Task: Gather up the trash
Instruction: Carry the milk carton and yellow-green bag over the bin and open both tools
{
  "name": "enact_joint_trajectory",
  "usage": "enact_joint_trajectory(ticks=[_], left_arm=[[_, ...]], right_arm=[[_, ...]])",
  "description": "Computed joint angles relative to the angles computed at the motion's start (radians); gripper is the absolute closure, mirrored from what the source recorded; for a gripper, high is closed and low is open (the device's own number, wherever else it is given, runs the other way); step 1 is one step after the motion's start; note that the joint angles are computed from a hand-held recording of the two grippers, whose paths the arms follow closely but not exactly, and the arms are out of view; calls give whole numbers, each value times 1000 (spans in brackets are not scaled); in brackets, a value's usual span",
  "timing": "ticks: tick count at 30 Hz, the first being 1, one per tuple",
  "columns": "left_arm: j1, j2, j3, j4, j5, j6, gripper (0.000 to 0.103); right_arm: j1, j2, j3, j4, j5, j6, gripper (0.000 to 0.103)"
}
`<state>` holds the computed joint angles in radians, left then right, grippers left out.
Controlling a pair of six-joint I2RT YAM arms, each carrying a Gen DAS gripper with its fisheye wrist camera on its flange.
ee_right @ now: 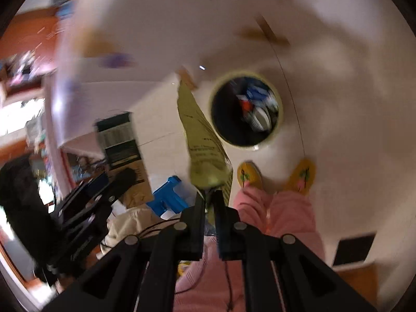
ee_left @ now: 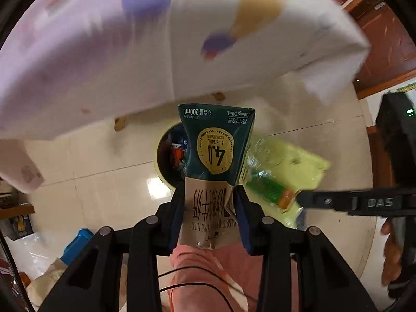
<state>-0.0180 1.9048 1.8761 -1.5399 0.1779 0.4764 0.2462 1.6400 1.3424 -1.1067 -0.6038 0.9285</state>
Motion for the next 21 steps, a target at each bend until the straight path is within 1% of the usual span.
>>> enact_joint_trajectory(ticks=[1, 2, 4, 5, 6, 7, 9, 11, 13, 15, 16, 18, 19, 20, 21], left_arm=[[5, 2, -92, 86, -4, -7, 67], [8, 14, -143, 140, -5, -13, 67], [4, 49, -256, 278, -29, -33, 67], [4, 93, -261, 330, -39, -40, 67], [4, 112, -297, 383, -44, -47, 67], [2, 159, -318, 444, -52, -57, 67], [-8, 241, -322, 516, -72, -75, 67], [-16, 308, -317, 575, -79, -81, 67], [-40, 367, -314, 632, -94, -89, 67], [-68, 383, -335, 678, -105, -103, 67], [-80, 393, -349, 703, -110, -110, 67], [-103, 427, -339, 726, -112, -133, 66], [-114, 424, -340, 727, -111, -148, 62], [-126, 422, -352, 739, -111, -169, 57], [-132, 420, -361, 748, -107, -188, 43]], right_arm=[[5, 17, -61, 75, -13, 46, 96], [8, 51, -147, 194, -33, 113, 96], [11, 103, -252, 359, -43, 201, 96], [11, 162, -297, 459, -34, 248, 96], [11, 209, -323, 536, -21, 284, 97], [9, 241, -339, 585, -10, 307, 96], [-5, 332, -383, 734, 0, 395, 97], [-21, 409, -411, 854, 0, 459, 96], [-35, 486, -402, 910, 5, 463, 96], [-48, 542, -385, 944, 2, 449, 94], [-56, 569, -369, 951, -1, 428, 94], [-59, 634, -310, 909, 0, 360, 92], [-62, 662, -277, 875, 6, 318, 81], [-69, 678, -258, 855, 15, 285, 61], [-68, 681, -259, 854, 34, 265, 51]])
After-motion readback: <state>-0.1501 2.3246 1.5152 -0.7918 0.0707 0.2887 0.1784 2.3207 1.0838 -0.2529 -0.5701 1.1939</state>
